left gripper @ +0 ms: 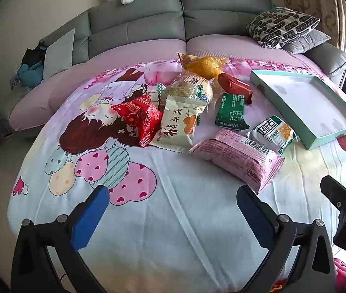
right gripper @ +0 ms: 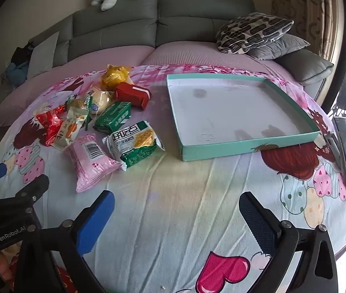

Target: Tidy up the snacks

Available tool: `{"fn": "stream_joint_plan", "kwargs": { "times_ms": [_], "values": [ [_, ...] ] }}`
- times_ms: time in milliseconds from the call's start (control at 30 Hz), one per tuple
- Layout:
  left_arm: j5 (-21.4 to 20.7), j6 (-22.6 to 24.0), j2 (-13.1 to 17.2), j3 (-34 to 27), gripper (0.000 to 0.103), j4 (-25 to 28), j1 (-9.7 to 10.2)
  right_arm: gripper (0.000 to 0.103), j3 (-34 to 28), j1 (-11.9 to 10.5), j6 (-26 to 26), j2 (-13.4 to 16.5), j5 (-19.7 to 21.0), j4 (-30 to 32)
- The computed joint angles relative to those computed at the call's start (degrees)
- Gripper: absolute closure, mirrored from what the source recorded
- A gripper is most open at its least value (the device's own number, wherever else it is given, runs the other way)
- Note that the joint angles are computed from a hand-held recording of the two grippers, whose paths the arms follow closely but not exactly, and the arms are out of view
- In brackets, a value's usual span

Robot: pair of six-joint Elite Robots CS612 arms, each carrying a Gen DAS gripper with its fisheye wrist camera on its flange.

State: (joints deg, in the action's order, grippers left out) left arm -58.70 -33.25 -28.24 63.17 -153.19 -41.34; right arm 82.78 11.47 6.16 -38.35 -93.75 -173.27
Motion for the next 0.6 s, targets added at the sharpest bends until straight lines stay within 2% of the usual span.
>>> {"fn": "stream_joint_plan", "kwargs": {
  "times_ms": [600],
  "values": [
    [0.34, -2.76, -0.29, 0.49, 0.000, 0.80, 0.13, 0.000, -0.27, 0.24, -0.18, 0.13, -1.10, 0.93]
  ]
}}
